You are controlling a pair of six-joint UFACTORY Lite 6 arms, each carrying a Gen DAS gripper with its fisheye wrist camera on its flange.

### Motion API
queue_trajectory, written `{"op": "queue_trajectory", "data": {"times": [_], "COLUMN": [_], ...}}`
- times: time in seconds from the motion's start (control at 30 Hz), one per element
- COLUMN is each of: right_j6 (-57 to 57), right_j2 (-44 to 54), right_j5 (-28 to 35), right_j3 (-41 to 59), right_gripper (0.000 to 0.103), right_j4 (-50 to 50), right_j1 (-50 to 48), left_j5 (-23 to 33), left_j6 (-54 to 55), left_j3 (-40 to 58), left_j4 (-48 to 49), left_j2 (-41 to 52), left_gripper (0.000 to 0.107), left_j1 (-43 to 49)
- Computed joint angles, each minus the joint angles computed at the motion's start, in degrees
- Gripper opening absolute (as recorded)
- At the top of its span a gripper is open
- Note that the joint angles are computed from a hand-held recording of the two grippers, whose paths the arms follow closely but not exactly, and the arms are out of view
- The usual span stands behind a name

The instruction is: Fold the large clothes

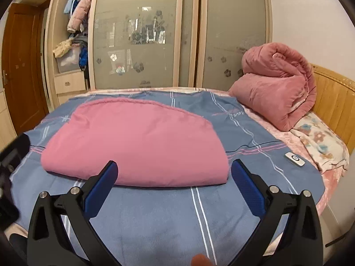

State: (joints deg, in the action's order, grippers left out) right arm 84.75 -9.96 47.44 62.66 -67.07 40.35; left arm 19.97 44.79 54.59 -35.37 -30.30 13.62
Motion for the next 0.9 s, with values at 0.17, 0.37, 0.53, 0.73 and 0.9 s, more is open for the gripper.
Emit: {"op": "queue_trajectory", "data": {"times": [0.17,0.37,0.53,0.73,0.9], "right_j6": [-1.84,-2.24,-1.07,-0.22,0.18], "right_j2": [-3.76,-7.77,-9.02,-9.41,-9.41], "right_j5": [7.17,14.2,20.12,23.97,24.3], "right_j3": [0.91,1.43,2.14,2.57,2.37], "right_gripper": [0.102,0.102,0.102,0.102,0.102], "right_j4": [1.78,1.85,0.21,-0.73,-0.49], "right_j1": [4.68,9.79,14.13,16.96,17.45], "left_j5": [5.67,14.37,19.97,23.97,24.01], "left_j6": [1.76,5.94,8.57,10.83,11.0], "left_j3": [-0.12,1.96,3.18,3.8,3.76], "left_j4": [-2.38,-7.59,-11.64,-15.02,-15.19], "left_j2": [-5.94,-10.04,-12.19,-13.82,-13.6], "left_gripper": [0.101,0.101,0.101,0.101,0.101], "left_j1": [3.5,9.96,14.77,18.85,18.94]}}
